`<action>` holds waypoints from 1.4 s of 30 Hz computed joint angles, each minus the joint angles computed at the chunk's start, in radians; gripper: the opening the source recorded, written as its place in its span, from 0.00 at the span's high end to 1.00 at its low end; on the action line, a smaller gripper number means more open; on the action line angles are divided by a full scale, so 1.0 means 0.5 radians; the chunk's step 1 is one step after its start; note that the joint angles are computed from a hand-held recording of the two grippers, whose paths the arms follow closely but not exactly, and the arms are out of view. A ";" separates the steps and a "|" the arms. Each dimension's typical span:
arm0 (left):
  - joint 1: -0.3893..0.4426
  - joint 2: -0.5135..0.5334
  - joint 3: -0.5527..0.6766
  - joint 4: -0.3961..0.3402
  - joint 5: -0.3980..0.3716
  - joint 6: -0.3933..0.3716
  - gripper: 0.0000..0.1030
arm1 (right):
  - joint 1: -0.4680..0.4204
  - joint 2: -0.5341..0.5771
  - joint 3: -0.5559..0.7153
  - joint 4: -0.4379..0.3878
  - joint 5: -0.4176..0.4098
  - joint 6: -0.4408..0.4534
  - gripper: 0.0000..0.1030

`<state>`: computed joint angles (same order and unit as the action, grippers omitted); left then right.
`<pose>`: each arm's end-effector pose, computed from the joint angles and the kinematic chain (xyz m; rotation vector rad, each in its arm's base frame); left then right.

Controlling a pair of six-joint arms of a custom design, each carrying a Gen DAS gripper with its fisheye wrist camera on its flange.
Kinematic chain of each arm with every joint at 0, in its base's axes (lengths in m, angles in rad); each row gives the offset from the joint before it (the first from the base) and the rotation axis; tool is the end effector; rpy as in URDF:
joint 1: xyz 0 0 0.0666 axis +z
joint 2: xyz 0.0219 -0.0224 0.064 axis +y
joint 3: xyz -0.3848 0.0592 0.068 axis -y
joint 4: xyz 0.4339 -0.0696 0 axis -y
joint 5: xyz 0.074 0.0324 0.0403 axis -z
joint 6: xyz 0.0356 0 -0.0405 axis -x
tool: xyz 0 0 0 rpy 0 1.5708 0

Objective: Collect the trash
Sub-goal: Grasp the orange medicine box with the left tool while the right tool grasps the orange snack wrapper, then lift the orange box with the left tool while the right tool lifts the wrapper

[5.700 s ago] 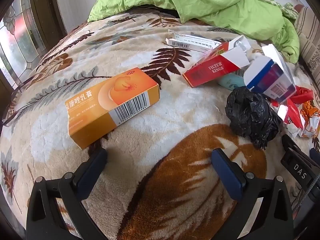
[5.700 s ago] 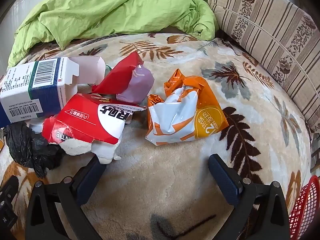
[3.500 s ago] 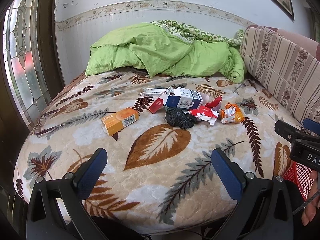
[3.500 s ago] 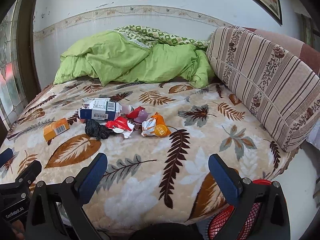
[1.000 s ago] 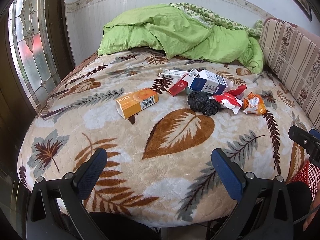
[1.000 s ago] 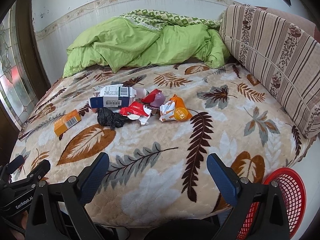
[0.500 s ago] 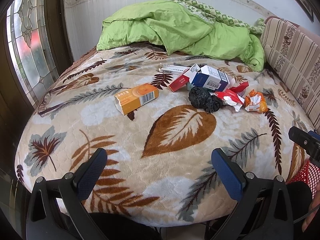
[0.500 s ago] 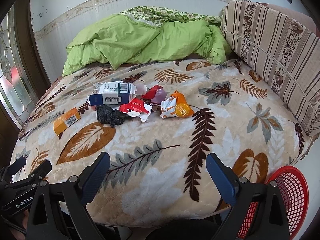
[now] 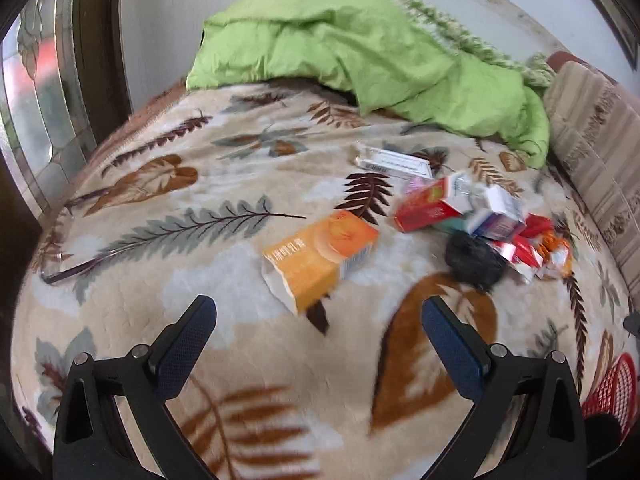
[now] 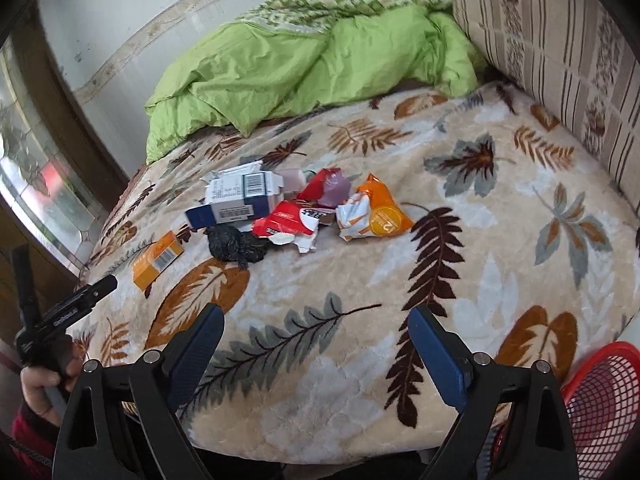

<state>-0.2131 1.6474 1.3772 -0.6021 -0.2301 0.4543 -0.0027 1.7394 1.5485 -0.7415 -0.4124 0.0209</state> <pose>0.5949 -0.1208 0.3099 -0.3907 2.3806 -0.0243 0.6429 0.0121 0.3305 -0.1921 2.4538 0.5040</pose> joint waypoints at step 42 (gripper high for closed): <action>-0.136 0.094 0.106 0.097 -0.340 -0.147 0.51 | 0.051 0.395 0.390 0.098 0.213 -0.186 0.45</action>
<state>-0.2810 1.6943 1.4304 -0.5535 -0.4002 0.3810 0.0226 1.9368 1.7434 -0.6923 -0.3056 -0.0720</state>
